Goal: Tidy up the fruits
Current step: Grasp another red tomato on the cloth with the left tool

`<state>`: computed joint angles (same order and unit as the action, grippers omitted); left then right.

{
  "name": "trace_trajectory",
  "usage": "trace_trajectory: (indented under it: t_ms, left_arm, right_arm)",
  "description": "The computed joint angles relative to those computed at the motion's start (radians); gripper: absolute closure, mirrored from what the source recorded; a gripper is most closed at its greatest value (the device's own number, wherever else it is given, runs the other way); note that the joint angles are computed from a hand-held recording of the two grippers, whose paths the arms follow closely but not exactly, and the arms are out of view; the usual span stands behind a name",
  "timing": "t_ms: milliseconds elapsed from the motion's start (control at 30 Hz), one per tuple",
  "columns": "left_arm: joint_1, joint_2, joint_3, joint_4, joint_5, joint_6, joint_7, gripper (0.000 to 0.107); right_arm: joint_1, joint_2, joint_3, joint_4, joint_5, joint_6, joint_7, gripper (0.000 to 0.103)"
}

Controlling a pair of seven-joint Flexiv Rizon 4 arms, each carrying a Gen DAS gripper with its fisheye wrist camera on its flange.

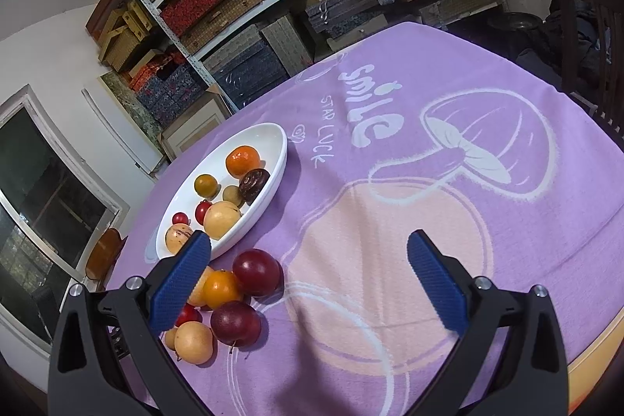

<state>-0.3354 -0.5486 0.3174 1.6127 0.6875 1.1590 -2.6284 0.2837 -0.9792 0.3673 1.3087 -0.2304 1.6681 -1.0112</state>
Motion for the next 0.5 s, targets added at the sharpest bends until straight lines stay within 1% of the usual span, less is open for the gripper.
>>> trace_trajectory:
  t_ms: [67, 100, 133, 167, 233, 267, 367, 467, 500]
  left_arm:
    - [0.047, 0.016, -0.028, 0.044, -0.043, 0.087, 0.004, 0.007]
    - [0.059, 0.021, -0.034, 0.060, -0.056, 0.136, 0.010, 0.007]
    - [0.053, 0.022, -0.026, 0.068, -0.060, 0.168, 0.014, 0.007]
    - [0.038, 0.017, -0.013, 0.064, -0.059, 0.180, 0.023, 0.007]
    - [0.006, 0.000, 0.006, 0.044, -0.062, 0.162, 0.056, 0.007]
    - [0.002, -0.008, 0.005, 0.037, -0.070, 0.156, 0.076, 0.007]
    - [0.021, -0.022, -0.016, 0.044, -0.117, 0.196, 0.135, 0.007]
    - [0.025, -0.034, -0.013, 0.057, -0.162, 0.252, 0.174, 0.008]
    - [0.034, -0.036, -0.022, 0.064, -0.181, 0.269, 0.195, 0.013]
  right_arm:
    - [0.000, 0.001, 0.000, 0.000, 0.001, 0.000, -0.001, 0.004]
    - [0.000, 0.001, 0.000, 0.000, 0.001, 0.000, -0.001, 0.004]
    - [-0.001, 0.001, 0.001, 0.000, 0.001, 0.000, -0.002, 0.004]
    - [0.001, 0.001, -0.001, 0.000, 0.002, 0.000, -0.002, 0.004]
    - [0.000, 0.002, 0.000, 0.000, 0.003, -0.005, -0.002, 0.004]
    - [0.002, 0.003, -0.001, 0.000, 0.004, -0.006, -0.001, 0.004]
    - [0.004, 0.007, -0.005, 0.002, 0.005, -0.008, -0.003, 0.004]
    - [0.003, 0.007, -0.003, 0.003, 0.006, -0.009, -0.006, 0.004]
    - [0.005, 0.008, -0.004, 0.004, 0.008, -0.005, -0.005, 0.004]
